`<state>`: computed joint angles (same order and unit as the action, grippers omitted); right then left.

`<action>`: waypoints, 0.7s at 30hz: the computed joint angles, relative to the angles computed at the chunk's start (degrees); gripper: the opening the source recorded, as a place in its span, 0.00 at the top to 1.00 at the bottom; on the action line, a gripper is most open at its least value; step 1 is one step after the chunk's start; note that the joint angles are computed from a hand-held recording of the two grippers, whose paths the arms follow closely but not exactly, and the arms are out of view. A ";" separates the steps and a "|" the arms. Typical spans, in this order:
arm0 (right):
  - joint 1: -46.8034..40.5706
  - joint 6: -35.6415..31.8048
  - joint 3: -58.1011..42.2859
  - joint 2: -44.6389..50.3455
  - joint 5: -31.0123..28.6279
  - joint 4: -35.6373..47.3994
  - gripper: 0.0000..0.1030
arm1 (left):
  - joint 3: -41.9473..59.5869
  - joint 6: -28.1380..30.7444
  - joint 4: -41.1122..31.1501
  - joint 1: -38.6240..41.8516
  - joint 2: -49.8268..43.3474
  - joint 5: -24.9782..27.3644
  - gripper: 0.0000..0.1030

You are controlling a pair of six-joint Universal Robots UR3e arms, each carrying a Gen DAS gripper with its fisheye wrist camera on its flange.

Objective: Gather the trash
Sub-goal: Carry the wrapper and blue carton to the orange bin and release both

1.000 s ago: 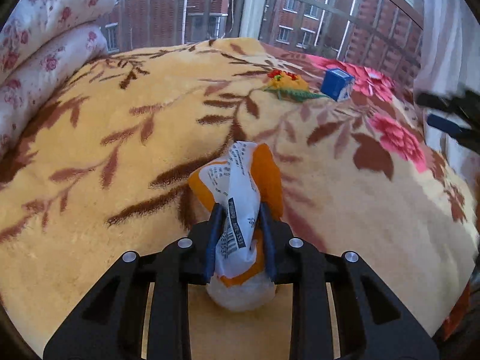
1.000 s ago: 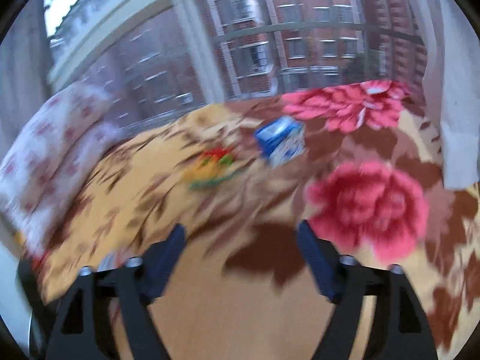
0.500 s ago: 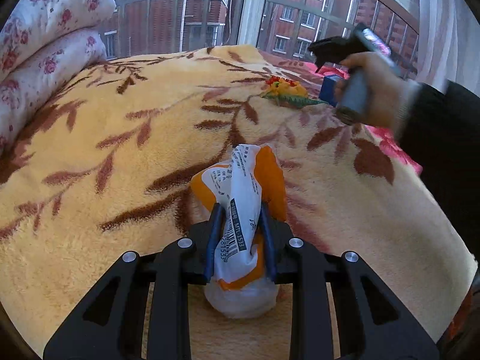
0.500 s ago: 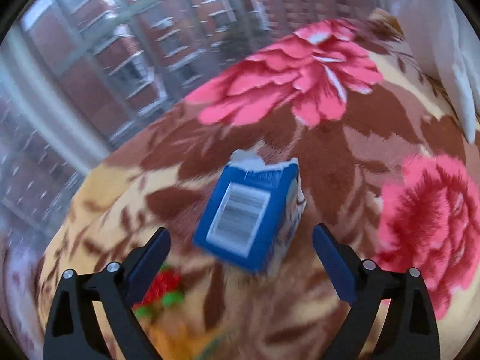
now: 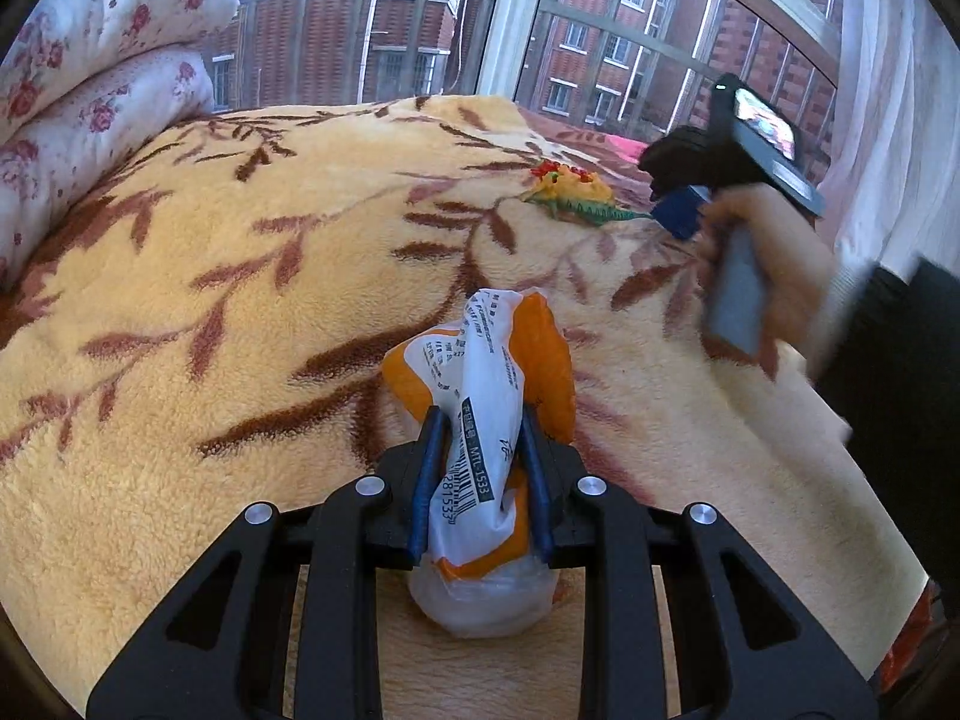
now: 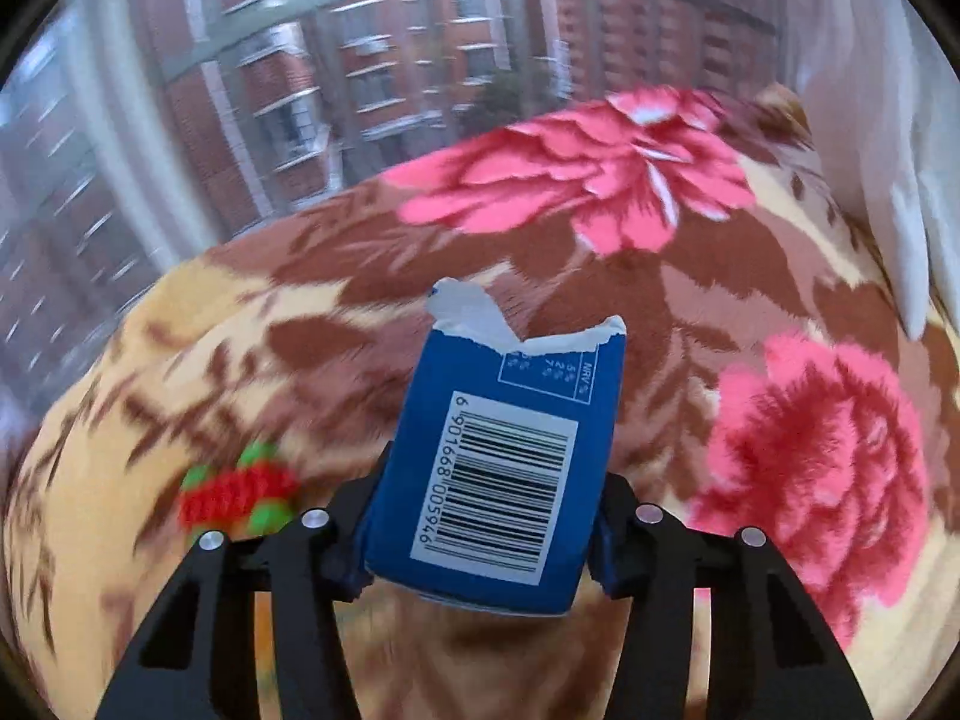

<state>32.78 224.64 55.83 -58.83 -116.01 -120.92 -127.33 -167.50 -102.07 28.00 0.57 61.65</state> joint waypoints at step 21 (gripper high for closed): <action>27.37 -0.17 42.79 -39.90 -9.85 0.21 0.49 | 8.54 9.80 -13.67 8.33 2.46 -2.35 0.76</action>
